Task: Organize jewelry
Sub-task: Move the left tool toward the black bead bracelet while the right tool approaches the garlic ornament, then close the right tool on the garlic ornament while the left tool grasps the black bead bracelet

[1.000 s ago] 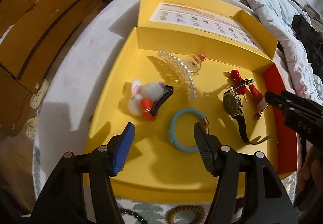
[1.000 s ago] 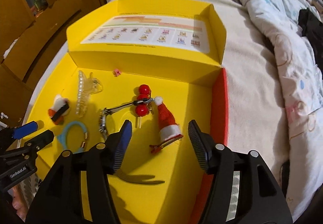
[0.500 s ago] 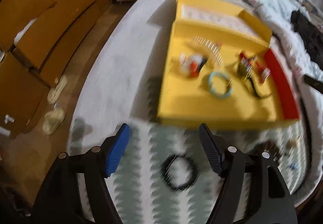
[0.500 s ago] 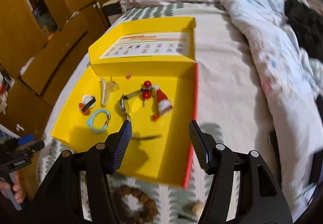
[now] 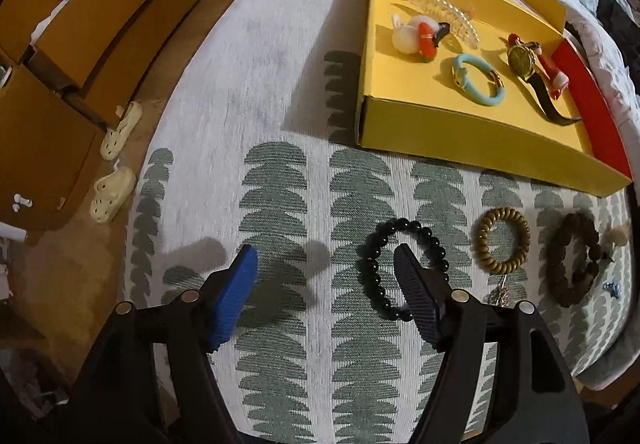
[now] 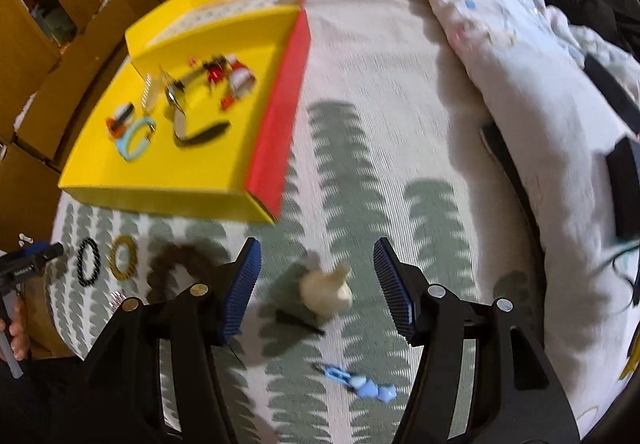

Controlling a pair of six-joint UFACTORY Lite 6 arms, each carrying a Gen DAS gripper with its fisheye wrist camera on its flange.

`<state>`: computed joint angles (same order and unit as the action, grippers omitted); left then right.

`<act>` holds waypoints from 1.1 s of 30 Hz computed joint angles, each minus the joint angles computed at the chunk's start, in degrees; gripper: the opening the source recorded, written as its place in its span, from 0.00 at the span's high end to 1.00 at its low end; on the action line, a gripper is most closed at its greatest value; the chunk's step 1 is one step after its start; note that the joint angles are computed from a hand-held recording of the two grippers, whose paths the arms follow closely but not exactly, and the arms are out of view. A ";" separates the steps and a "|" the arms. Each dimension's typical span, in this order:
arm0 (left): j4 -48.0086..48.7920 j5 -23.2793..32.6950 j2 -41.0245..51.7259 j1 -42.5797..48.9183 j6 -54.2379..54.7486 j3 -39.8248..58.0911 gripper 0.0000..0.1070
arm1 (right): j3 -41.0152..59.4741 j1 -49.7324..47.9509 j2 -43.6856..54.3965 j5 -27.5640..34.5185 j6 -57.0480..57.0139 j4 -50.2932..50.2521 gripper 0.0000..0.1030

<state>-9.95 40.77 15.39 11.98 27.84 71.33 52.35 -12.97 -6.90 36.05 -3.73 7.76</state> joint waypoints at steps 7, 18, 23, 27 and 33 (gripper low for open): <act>1.91 -3.02 -2.05 -1.68 -0.84 -5.12 0.35 | -1.77 2.61 1.85 0.04 5.84 -5.54 0.40; 5.34 -6.07 -0.61 -4.21 -4.11 -7.38 0.35 | -2.61 3.88 3.99 -0.49 7.64 -7.32 0.40; 6.17 -5.55 1.62 -5.29 -6.50 -6.31 0.35 | -2.44 3.83 4.70 -0.60 7.57 -6.78 0.41; 5.35 -6.41 2.62 -4.75 -5.03 -5.67 0.47 | -2.70 3.88 5.17 -1.66 7.56 -6.44 0.53; 4.23 -7.35 3.92 -6.02 -4.12 -5.17 0.60 | -2.28 4.02 7.96 -2.02 9.26 -8.00 0.64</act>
